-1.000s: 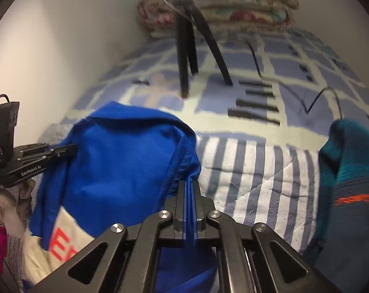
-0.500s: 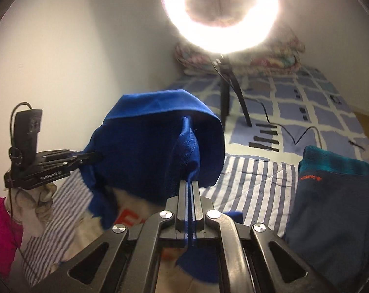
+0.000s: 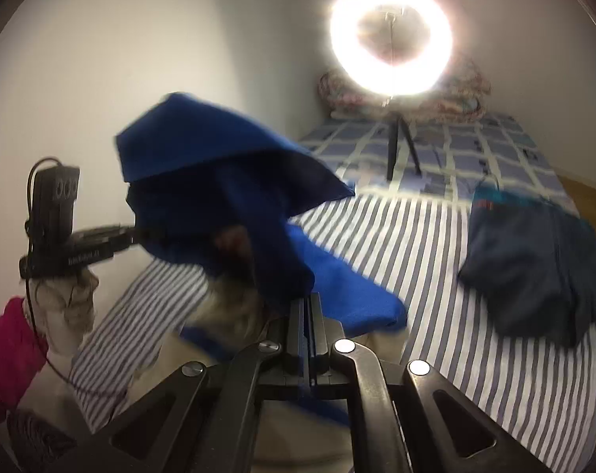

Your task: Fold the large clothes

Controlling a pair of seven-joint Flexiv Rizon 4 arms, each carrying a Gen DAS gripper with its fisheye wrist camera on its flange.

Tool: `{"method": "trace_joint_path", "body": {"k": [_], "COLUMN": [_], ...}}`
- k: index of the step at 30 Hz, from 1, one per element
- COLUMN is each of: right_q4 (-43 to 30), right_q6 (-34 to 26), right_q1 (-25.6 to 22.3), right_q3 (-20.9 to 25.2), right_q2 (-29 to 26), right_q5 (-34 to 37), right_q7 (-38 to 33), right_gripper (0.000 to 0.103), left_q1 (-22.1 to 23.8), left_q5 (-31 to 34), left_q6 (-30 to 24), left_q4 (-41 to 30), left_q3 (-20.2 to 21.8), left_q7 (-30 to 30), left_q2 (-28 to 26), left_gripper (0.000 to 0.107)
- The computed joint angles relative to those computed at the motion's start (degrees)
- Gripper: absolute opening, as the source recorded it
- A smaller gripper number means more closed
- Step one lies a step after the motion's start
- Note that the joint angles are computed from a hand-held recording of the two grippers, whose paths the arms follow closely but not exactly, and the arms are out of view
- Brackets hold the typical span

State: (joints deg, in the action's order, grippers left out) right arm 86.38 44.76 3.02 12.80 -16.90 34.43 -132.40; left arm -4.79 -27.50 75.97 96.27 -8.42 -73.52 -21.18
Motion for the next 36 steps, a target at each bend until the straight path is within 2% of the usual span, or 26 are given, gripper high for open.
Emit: {"method": "trace_joint_path", "body": {"k": [3,6,8,9,12,15,16,18,21,24,25,26,29,33,35,36], "right_q4": [7.0,12.8,16.7,18.2,23.8,25.7,25.7,26.1,24.8,24.3,24.4,24.3,24.0,21.7,21.3,21.1], "right_q6": [0.4,1.3,2.7,3.0,7.5,8.1,7.1,5.3,-0.7,-5.9,-7.0,-8.2,-10.6,-13.5,-14.3,-14.4], "right_q1": [-0.8,-0.6,0.0,0.2,1.8,2.2,1.8,1.1,0.4,0.3,0.7,0.9,2.3,5.1,5.8,6.2], "right_q3": [0.0,-0.9,-1.5,-1.7,-2.3,-3.0,-3.4,-4.4,-7.3,-10.6,-11.5,-12.3,-14.2,-17.2,-18.3,-18.9], "right_q2": [3.7,6.3,7.3,7.9,9.7,11.6,12.8,16.0,21.2,28.1,29.9,32.2,37.2,40.5,41.6,41.7], "right_q5": [0.6,0.2,-1.2,-1.4,-5.3,-7.3,-6.8,-4.5,0.4,4.0,4.4,4.6,3.4,3.3,3.3,3.6], "right_q7": [-0.7,-1.1,-1.3,-1.3,0.6,1.7,1.2,0.0,-2.0,-3.9,-3.9,-3.7,-2.1,-1.7,-0.9,-0.9], "right_gripper": [0.0,0.0,0.0,0.0,0.0,0.008,0.018,0.02,0.022,0.026,0.029,0.03,0.032,0.033,0.04,0.044], "left_q1": [0.0,-1.9,-3.5,-4.7,-6.1,-5.7,-5.5,-5.4,-6.3,-7.9,-8.2,-8.3,-8.4,-7.7,-7.5,-7.3], "left_q5": [-2.1,0.0,3.2,6.8,11.8,10.8,9.9,7.8,3.7,-1.6,-2.1,-2.2,-1.4,1.9,3.1,3.7], "left_q6": [1.0,0.2,-1.5,-3.2,-7.3,-8.5,-9.1,-9.1,-7.3,-6.1,-6.5,-7.3,-11.2,-14.4,-14.4,-14.1], "left_q4": [7.0,12.0,13.8,14.1,15.2,18.0,18.9,21.2,25.0,26.5,26.7,26.2,24.6,20.9,19.5,19.1], "left_q3": [-1.2,0.4,2.0,3.6,5.4,5.0,4.9,5.0,5.6,6.8,7.1,7.4,8.0,7.7,7.7,7.6], "left_q7": [1.3,1.3,0.3,-1.3,-4.7,-5.0,-4.8,-4.4,-4.4,-3.7,-4.4,-5.0,-8.0,-10.7,-11.8,-12.4], "left_q2": [3.5,6.2,7.2,7.5,8.7,11.6,12.9,16.0,22.5,27.6,29.3,30.2,34.1,36.9,37.2,37.1], "left_gripper": [0.003,0.003,0.004,0.004,0.009,0.01,0.01,0.011,0.011,0.018,0.023,0.028,0.029,0.033,0.058,0.062]}}
